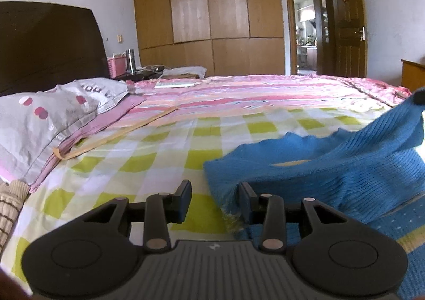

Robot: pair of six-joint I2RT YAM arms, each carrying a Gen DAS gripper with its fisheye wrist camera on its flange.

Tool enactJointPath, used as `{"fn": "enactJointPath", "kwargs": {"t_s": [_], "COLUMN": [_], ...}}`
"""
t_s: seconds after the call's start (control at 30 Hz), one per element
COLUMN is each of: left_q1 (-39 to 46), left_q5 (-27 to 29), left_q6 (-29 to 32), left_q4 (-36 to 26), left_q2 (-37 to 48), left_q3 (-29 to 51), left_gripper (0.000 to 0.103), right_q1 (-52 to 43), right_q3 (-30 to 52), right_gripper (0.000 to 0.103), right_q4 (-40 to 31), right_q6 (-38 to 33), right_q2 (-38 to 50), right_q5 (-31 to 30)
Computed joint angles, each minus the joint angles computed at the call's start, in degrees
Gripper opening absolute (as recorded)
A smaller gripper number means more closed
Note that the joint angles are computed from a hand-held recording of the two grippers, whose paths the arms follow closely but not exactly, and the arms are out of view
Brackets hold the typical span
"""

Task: Fold small clothes
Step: 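Lift the sweater edge with the right tool and fold it toward the left tool, then lay the held sweater edge flat over the sweater body with the right tool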

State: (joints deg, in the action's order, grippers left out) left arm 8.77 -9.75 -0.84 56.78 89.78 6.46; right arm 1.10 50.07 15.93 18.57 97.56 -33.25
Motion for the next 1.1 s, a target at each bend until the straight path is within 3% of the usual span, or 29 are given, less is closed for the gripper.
{"fn": "enactJointPath", "kwargs": {"t_s": [0.07,0.13,0.2,0.47,0.6,0.8,1.0,1.1], "left_q1": [-1.15,-2.06,-2.64,-3.72,-4.43,-4.82,-4.59,-4.81], "left_q5": [-0.61,-1.01,-1.15,-1.71,-2.78,-3.26,-2.43,-2.33], "left_q6": [0.21,0.85,1.39,1.79,3.11,3.06,2.23,2.66], "left_q4": [-0.24,-0.22,-0.22,1.02,2.86,2.85,3.23,2.81], "left_q2": [1.11,3.11,4.21,4.93,6.28,6.62,4.85,6.22], "left_q3": [0.40,0.79,0.87,0.66,0.77,1.17,0.36,0.96], "left_gripper": [0.045,0.045,0.045,0.045,0.045,0.045,0.045,0.045], "right_q1": [-0.56,-0.70,-1.78,-3.81,-2.04,0.49,0.85,-0.33], "right_q3": [0.17,2.69,4.09,5.49,7.24,9.65,2.43,2.12], "right_gripper": [0.008,0.008,0.008,0.016,0.015,0.009,0.008,0.008], "right_q4": [-1.28,-7.43,-11.12,-9.95,-10.51,-11.30,-0.41,-5.80], "right_q6": [-2.92,-5.86,-5.78,0.46,2.24,-0.24,-4.77,-9.90], "right_q2": [1.20,4.88,7.68,10.98,12.33,8.45,-2.82,0.12], "right_q5": [0.59,4.54,4.18,-2.14,0.16,0.09,-6.42,-1.75]}}
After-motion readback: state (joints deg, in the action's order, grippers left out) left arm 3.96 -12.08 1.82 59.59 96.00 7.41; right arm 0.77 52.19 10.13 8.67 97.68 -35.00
